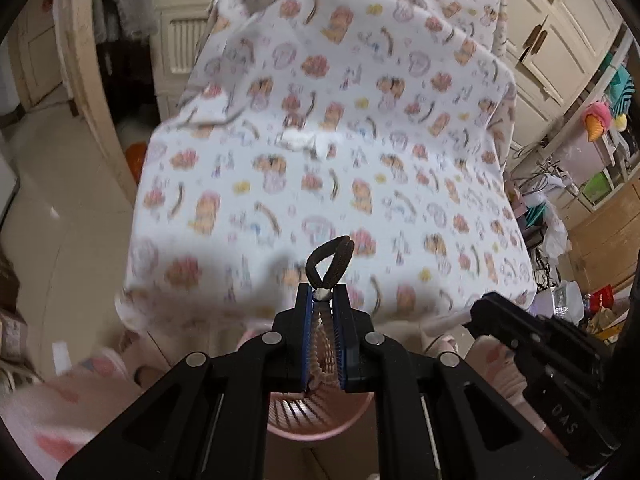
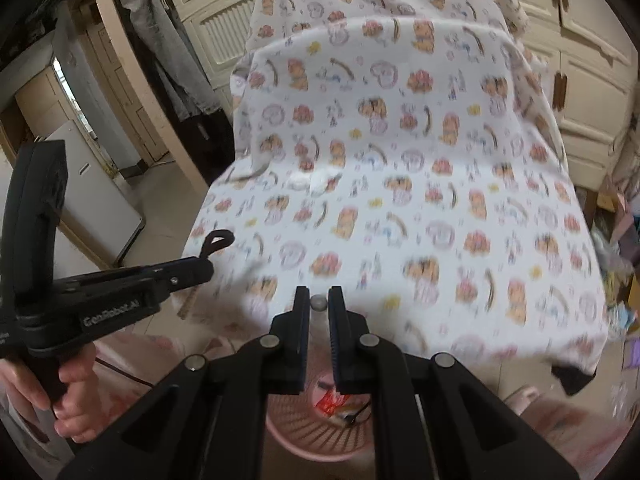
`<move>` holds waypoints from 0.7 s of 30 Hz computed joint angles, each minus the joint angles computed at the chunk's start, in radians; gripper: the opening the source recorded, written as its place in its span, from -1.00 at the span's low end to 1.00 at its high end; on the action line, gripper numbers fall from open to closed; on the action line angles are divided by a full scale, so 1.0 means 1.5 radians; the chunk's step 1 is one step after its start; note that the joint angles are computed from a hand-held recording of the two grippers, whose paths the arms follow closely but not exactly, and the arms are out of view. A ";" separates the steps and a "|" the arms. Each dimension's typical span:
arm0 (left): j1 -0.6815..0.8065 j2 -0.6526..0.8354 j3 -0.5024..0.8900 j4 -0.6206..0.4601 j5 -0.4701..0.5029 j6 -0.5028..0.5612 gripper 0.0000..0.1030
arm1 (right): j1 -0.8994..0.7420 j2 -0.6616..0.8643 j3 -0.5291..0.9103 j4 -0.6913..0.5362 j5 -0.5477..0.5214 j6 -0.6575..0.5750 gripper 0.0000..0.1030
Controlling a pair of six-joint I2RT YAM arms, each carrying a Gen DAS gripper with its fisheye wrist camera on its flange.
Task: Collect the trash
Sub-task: 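Lower both tools over the wastebasket and release hair tie and swab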
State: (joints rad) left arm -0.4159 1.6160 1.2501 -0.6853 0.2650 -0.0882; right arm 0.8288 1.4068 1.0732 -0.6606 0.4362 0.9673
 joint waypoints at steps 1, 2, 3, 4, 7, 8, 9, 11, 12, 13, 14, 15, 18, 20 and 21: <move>-0.002 -0.004 -0.022 0.011 -0.004 -0.003 -0.82 | 0.009 -0.002 -0.011 0.004 -0.002 0.016 -0.84; -0.005 -0.006 -0.041 0.021 -0.010 -0.006 -0.82 | 0.017 -0.005 -0.025 0.011 -0.005 0.033 -0.84; -0.008 -0.003 -0.055 0.028 -0.015 -0.009 -0.82 | 0.022 -0.007 -0.038 0.017 -0.009 0.044 -0.84; -0.012 0.005 -0.068 0.032 -0.014 -0.009 -0.82 | 0.026 -0.002 -0.050 0.026 -0.014 0.056 -0.84; -0.025 0.023 -0.088 0.037 -0.023 0.005 -0.82 | 0.018 0.029 -0.072 0.051 -0.040 0.068 -0.84; -0.030 0.027 -0.096 0.040 -0.032 0.009 -0.82 | 0.011 0.038 -0.081 0.062 -0.053 0.069 -0.84; -0.033 0.031 -0.104 0.044 -0.039 0.014 -0.82 | 0.004 0.047 -0.090 0.073 -0.064 0.072 -0.84; -0.032 0.050 -0.110 0.043 -0.034 0.017 -0.82 | -0.005 0.058 -0.107 0.093 -0.072 0.076 -0.83; -0.029 0.066 -0.108 0.039 -0.025 0.014 -0.82 | -0.008 0.064 -0.114 0.100 -0.072 0.081 -0.83; -0.027 0.085 -0.105 0.038 -0.017 0.010 -0.82 | -0.015 0.072 -0.123 0.113 -0.082 0.083 -0.83; -0.027 0.100 -0.105 0.041 -0.019 0.004 -0.82 | -0.022 0.081 -0.132 0.131 -0.096 0.081 -0.83; -0.031 0.109 -0.105 0.045 -0.026 0.000 -0.82 | -0.026 0.090 -0.137 0.142 -0.103 0.082 -0.83; -0.048 0.145 -0.108 0.069 -0.059 -0.014 -0.82 | -0.033 0.143 -0.132 0.161 -0.110 0.078 -0.83; -0.052 0.172 -0.105 0.077 -0.055 -0.021 -0.82 | -0.041 0.167 -0.134 0.176 -0.119 0.076 -0.83; -0.050 0.185 -0.100 0.077 -0.048 -0.023 -0.82 | -0.045 0.176 -0.137 0.184 -0.125 0.076 -0.83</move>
